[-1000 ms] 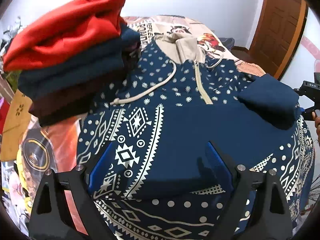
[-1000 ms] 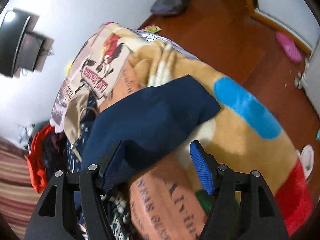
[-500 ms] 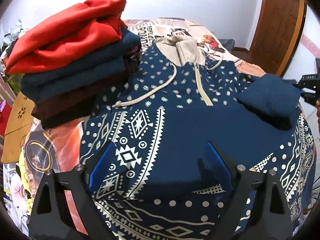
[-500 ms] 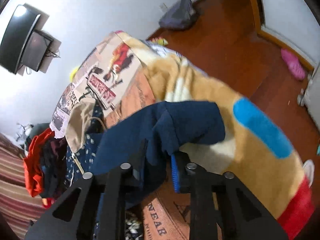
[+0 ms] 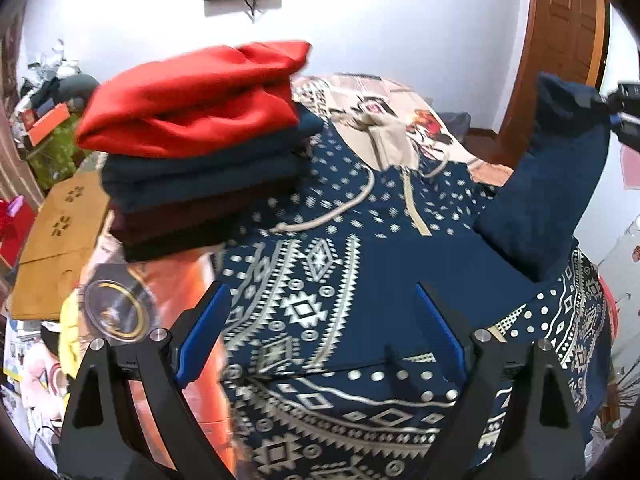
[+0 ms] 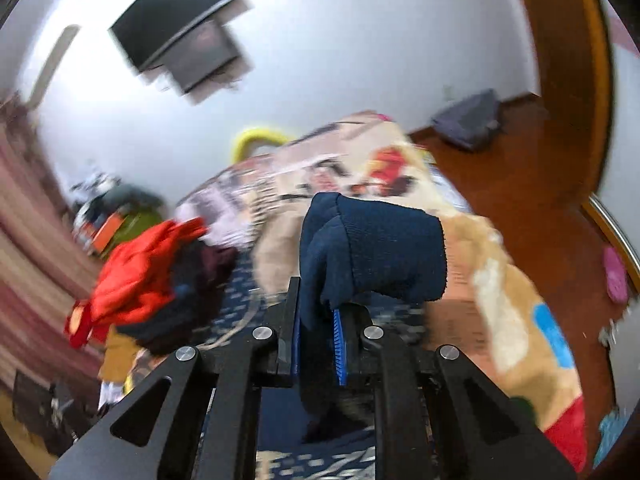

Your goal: Fold large clothes

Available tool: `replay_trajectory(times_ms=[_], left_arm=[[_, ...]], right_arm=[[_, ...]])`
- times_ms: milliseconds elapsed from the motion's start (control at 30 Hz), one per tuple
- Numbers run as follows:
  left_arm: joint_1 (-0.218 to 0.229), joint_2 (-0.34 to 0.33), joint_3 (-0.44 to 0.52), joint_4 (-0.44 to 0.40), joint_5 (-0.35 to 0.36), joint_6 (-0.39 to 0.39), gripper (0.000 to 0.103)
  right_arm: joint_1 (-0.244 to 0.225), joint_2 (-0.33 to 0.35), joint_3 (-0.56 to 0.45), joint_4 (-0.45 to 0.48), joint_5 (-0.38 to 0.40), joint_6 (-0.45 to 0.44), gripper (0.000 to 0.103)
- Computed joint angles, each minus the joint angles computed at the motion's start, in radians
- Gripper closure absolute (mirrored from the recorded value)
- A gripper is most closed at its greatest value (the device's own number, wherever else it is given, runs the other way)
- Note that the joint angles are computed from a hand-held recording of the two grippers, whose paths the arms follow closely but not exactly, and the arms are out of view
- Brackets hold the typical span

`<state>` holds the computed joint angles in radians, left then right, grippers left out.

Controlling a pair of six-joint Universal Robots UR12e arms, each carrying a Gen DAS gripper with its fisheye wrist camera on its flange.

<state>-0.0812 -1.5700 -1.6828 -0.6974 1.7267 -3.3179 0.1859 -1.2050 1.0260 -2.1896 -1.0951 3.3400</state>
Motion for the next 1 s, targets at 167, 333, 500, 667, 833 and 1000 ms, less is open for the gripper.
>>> replay_trajectory(times_ms=[167,333,500,667,833,1000], left_arm=[[0.021,0.043,-0.038,0.032,-0.009,0.014,0.012],[0.051,0.083,-0.075,0.028,-0.017,0.005,0.010],[0.085,0.119,-0.120,0.019,-0.031,-0.024,0.010],[0.101,0.128,-0.137,-0.026,-0.058,-0.059,0.010],[0.094,0.118,-0.136,-0.049,-0.088,-0.071,0.010],[0.081,0.094,-0.111,-0.062,-0.128,-0.077,0.010]], right_arm=[[0.060,0.037,-0.059,0.075,0.041,-0.077,0.091],[0.118,0.059,-0.074,0.202,0.065,-0.179,0.091],[0.165,0.077,-0.067,0.348,0.048,-0.301,0.091],[0.192,0.094,-0.095,0.515,0.003,-0.406,0.090],[0.185,0.100,-0.135,0.658,0.033,-0.505,0.089],[0.151,0.045,-0.081,0.531,0.058,-0.477,0.066]])
